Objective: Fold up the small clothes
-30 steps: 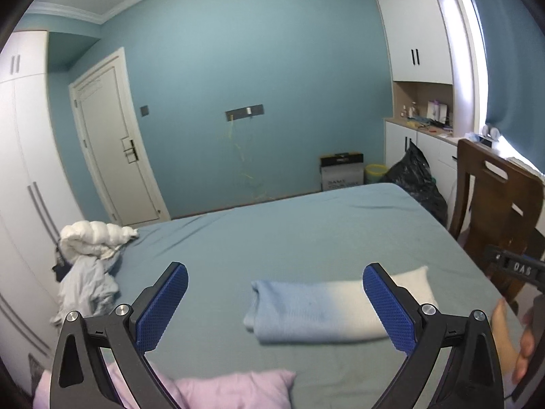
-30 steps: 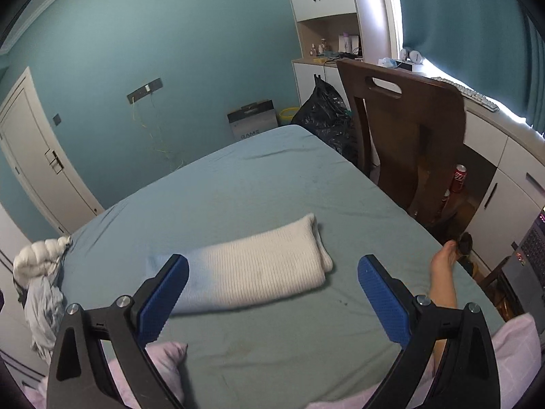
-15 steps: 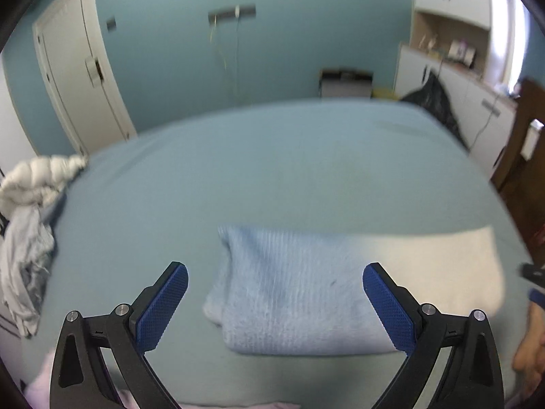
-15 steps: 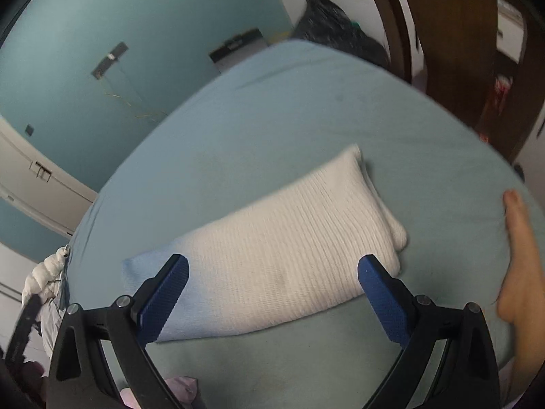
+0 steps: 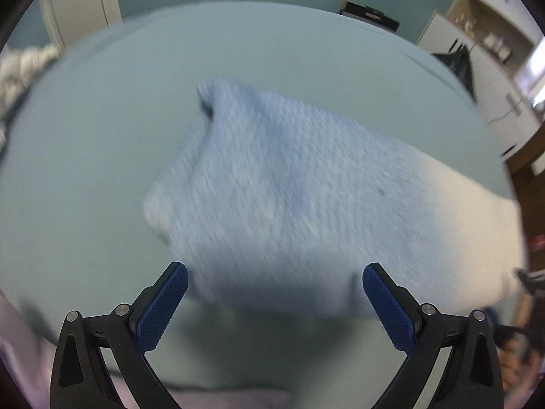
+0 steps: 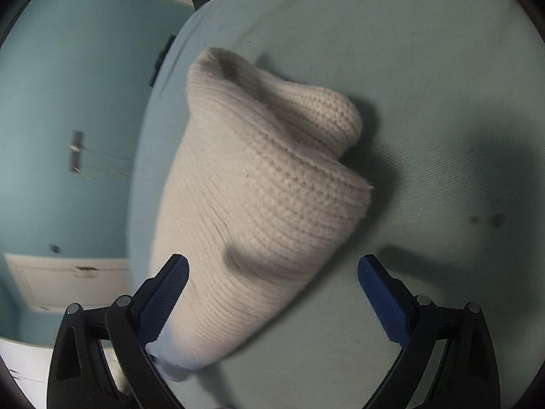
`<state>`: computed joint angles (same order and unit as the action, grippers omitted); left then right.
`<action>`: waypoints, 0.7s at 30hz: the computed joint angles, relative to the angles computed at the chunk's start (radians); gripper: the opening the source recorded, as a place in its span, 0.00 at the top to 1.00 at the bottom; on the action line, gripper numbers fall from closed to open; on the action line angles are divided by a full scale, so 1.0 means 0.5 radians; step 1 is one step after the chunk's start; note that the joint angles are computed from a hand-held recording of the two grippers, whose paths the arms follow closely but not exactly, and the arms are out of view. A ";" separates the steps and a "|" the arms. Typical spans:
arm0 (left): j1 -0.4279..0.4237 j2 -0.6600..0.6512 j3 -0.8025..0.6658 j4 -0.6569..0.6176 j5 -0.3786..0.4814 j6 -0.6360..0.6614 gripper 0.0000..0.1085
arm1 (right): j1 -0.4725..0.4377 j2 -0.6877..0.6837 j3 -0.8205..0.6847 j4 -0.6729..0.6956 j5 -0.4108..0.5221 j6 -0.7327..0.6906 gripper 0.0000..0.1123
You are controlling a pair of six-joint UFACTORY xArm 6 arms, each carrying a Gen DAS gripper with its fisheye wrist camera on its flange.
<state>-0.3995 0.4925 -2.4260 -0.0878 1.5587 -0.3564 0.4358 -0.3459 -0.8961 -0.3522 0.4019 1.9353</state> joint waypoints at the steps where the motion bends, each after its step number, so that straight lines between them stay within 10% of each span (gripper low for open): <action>1: 0.010 -0.074 0.126 -0.072 -0.033 -0.012 0.05 | -0.007 0.006 0.021 -0.020 -0.044 0.025 0.13; 13: 0.236 -0.448 1.109 -1.088 -0.239 -0.437 0.05 | -0.034 -0.091 0.153 -0.454 -0.119 0.515 0.14; 21: 0.262 -0.567 1.444 -1.158 -0.781 -0.626 0.09 | -0.109 -0.150 0.249 -0.513 -0.205 0.591 0.13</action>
<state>-0.2684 0.2091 -1.7039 -0.6670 1.1680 -0.6696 0.3815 -0.4210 -0.7715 -0.6086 0.2996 2.2310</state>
